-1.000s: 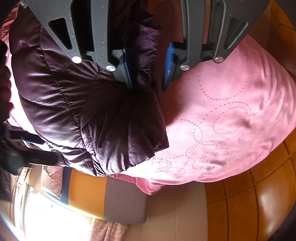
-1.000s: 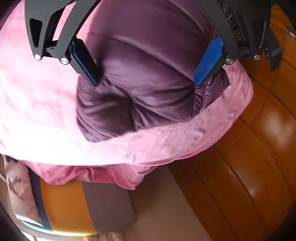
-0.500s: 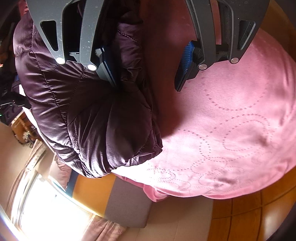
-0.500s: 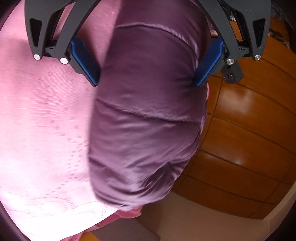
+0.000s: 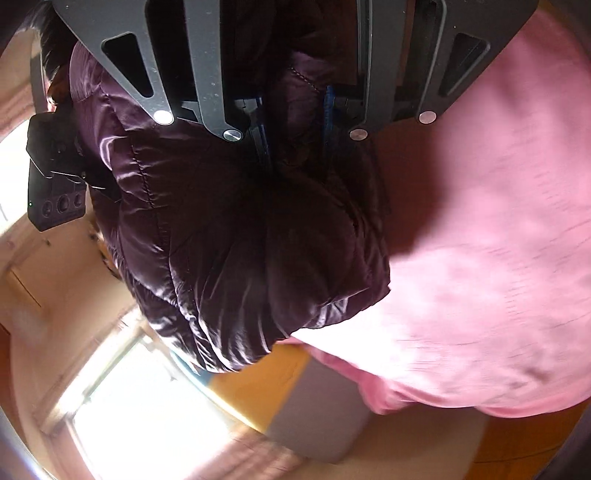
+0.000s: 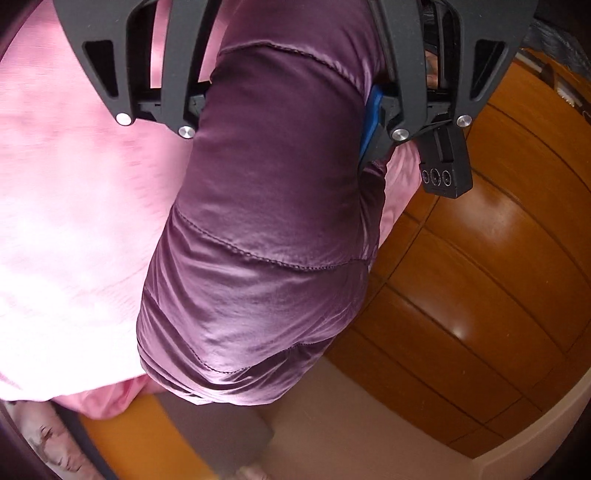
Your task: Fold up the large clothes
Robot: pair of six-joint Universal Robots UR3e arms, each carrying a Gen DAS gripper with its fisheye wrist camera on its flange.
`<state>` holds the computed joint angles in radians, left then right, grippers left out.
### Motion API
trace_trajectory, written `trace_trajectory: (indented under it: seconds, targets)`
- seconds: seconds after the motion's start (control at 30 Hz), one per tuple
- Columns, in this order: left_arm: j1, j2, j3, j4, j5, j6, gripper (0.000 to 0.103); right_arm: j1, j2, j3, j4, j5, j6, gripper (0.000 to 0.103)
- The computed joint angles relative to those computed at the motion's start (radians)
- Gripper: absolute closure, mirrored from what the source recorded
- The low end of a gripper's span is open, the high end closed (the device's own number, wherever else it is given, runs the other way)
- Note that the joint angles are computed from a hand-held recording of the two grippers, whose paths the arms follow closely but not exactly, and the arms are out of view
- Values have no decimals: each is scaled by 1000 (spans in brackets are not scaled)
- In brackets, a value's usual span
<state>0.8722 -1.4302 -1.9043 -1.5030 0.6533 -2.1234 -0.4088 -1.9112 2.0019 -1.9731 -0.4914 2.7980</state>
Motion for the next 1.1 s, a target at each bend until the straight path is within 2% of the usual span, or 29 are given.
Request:
trace_trajectory:
  seconds: [0.1,0.2,0.23,0.3,0.4,0.47,0.53,0.57,0.6,0.67,0.77,0.83,0.9,0.93,0.97,1.03,1.07,1.1]
  targets:
    - [-192,-52,27,159,-5,-138,82,-242,-149,-44,412,23,-284,47]
    - [-423,-179,106,378,29,-327,82,-461,-203,-116,744,8,-536,47]
    - [-516,-249,167,445,55,-397,82,-552,-205,-140,844,-7,-625,47]
    - [-644,-363,287,519,106,-487,82,-673,-210,-147,924,-34,-702,47]
    - [-833,-527,491,577,233,-577,82,-786,-210,-86,864,-94,-710,47]
    - [-939,-614,582,621,362,-594,82,-785,-197,12,730,-140,-623,44]
    - [-991,-656,603,679,438,-596,82,-836,-241,72,760,-143,-656,38]
    - [-1002,-659,601,695,456,-599,82,-854,-274,98,757,-141,-657,30]
    - [-1006,-658,595,710,470,-597,82,-870,-292,107,752,-143,-655,20]
    - [-1011,-641,573,738,495,-598,82,-885,-383,124,722,-167,-596,11]
    - [-1003,-553,479,760,496,-608,82,-891,-509,104,634,-203,-500,9]
    - [-1000,-543,501,743,498,-603,82,-866,-599,98,561,-236,-421,9]
    - [-1013,-526,511,731,516,-603,82,-849,-635,101,509,-237,-395,9]
    - [-1012,-493,490,735,518,-598,82,-853,-667,74,559,-235,-407,9]
    - [-1009,-485,504,725,515,-592,82,-844,-657,68,546,-223,-404,9]
    - [-1008,-478,547,700,507,-593,82,-866,-710,24,691,-203,-464,9]
    - [-1001,-478,577,682,493,-595,82,-833,-730,31,690,-213,-442,9]
    - [-988,-470,589,666,473,-594,82,-771,-709,46,606,-228,-381,9]
